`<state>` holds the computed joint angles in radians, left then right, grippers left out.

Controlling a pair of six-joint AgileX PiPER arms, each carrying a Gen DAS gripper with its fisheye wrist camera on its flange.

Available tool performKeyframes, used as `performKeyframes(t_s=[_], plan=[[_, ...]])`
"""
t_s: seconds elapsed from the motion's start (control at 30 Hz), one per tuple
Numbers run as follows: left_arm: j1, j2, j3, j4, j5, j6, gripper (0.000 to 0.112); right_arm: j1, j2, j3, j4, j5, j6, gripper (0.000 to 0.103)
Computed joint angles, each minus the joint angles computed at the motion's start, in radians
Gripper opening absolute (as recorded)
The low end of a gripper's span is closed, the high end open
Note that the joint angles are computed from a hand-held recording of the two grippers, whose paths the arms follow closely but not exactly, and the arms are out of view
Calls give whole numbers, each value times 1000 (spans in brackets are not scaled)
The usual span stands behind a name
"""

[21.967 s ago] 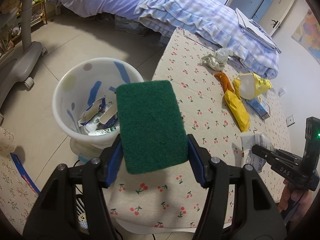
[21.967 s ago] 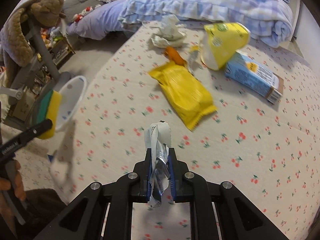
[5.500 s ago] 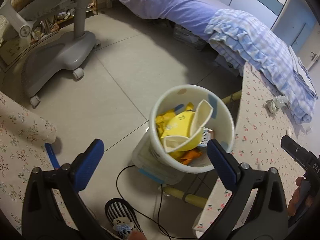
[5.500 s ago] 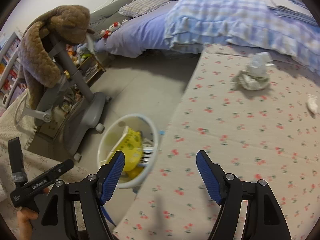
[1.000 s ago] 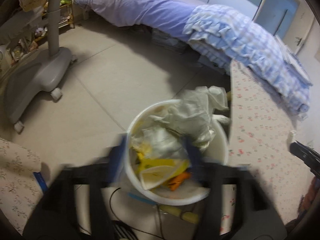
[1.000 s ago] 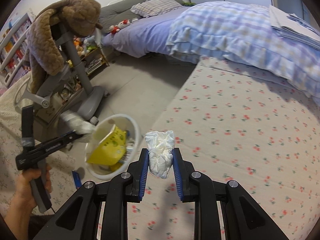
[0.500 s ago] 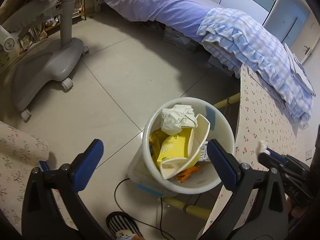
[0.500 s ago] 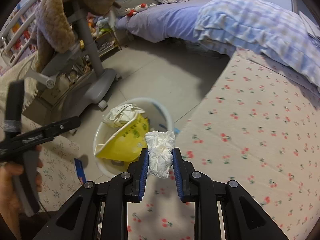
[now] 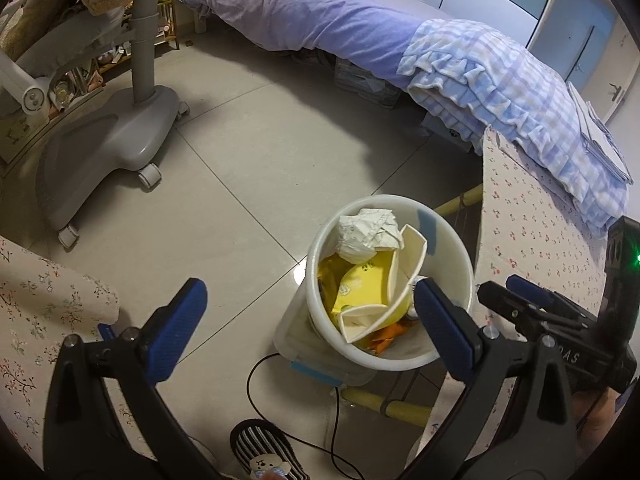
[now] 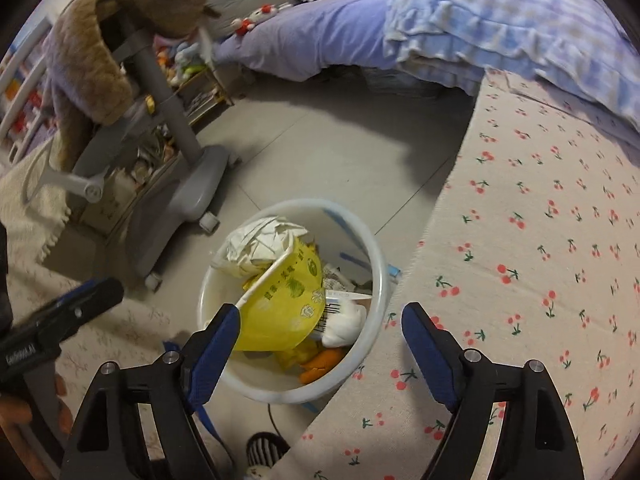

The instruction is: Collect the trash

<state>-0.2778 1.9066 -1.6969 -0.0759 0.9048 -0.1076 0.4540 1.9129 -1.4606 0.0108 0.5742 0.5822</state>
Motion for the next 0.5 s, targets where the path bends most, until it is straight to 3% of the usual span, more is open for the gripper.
performKeyframes(t_s=[0.23, 0.5], plan=[[-54, -42, 41, 31, -23, -4, 102, 10, -92, 84, -152, 52, 138, 87], [-145, -127, 140, 70, -70, -87, 102, 0, -326, 320, -269, 91, 300, 92]])
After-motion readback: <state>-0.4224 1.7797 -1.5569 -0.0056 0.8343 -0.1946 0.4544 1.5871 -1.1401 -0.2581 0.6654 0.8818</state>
